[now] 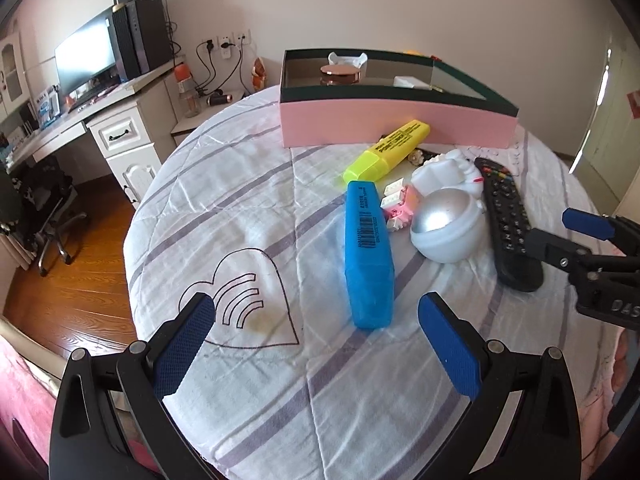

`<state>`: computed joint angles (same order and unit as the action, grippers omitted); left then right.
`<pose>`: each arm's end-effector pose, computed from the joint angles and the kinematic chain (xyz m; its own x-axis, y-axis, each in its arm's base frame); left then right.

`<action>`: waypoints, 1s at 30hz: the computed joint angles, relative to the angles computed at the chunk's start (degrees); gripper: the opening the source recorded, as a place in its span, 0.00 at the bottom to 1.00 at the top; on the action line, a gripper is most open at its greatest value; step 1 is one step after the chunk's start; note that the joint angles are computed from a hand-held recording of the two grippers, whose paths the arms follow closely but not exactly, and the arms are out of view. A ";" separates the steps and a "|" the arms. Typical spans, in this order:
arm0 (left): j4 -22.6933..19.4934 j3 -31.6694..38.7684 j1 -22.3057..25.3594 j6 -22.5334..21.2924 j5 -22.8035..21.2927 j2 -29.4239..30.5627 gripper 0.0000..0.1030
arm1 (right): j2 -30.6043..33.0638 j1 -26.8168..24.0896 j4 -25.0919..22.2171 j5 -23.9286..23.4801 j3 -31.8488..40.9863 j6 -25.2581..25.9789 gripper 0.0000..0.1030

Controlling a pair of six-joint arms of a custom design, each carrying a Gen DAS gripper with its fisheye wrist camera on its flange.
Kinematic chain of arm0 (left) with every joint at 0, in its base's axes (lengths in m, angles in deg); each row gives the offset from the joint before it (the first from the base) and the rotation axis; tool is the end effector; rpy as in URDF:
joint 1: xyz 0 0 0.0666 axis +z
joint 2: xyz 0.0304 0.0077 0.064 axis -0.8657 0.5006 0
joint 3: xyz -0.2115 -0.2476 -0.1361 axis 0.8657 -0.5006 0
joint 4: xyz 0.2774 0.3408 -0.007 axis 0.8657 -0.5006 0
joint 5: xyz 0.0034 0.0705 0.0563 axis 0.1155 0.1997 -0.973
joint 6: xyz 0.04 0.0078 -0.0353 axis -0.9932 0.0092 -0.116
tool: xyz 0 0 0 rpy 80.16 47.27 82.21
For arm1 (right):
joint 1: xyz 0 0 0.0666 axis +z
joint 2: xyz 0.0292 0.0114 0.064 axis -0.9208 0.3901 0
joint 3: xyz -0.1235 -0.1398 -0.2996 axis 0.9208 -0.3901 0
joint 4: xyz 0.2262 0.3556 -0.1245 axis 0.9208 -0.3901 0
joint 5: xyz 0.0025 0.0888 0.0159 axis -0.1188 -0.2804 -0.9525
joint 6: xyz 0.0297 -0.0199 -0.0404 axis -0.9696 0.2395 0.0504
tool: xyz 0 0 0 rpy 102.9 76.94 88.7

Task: Organize rigid objects
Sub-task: 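Grasp the blue highlighter with the left tool while the right tool grasps the black remote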

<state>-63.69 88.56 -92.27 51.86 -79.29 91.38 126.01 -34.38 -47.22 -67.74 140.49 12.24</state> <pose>0.3364 -0.1993 0.3395 -0.7518 0.0732 -0.6553 0.0685 0.9971 0.0328 0.3296 0.2014 0.3493 -0.7437 -0.1187 -0.6578 -0.1876 0.9816 0.0350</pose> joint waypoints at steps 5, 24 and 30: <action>-0.25 0.64 0.48 0.34 -0.34 0.92 1.00 | 2.80 0.34 1.98 -3.58 1.33 -2.10 0.82; 2.35 2.59 1.93 -0.82 1.01 5.03 0.77 | 6.49 -2.52 0.47 0.55 4.06 4.14 0.76; 4.68 2.69 2.73 -3.31 3.48 5.49 0.57 | 6.58 -5.49 2.07 -3.95 3.39 6.03 0.44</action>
<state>-59.00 91.25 -89.54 48.55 -75.81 96.87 132.59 -39.87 -45.14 -71.69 143.88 18.27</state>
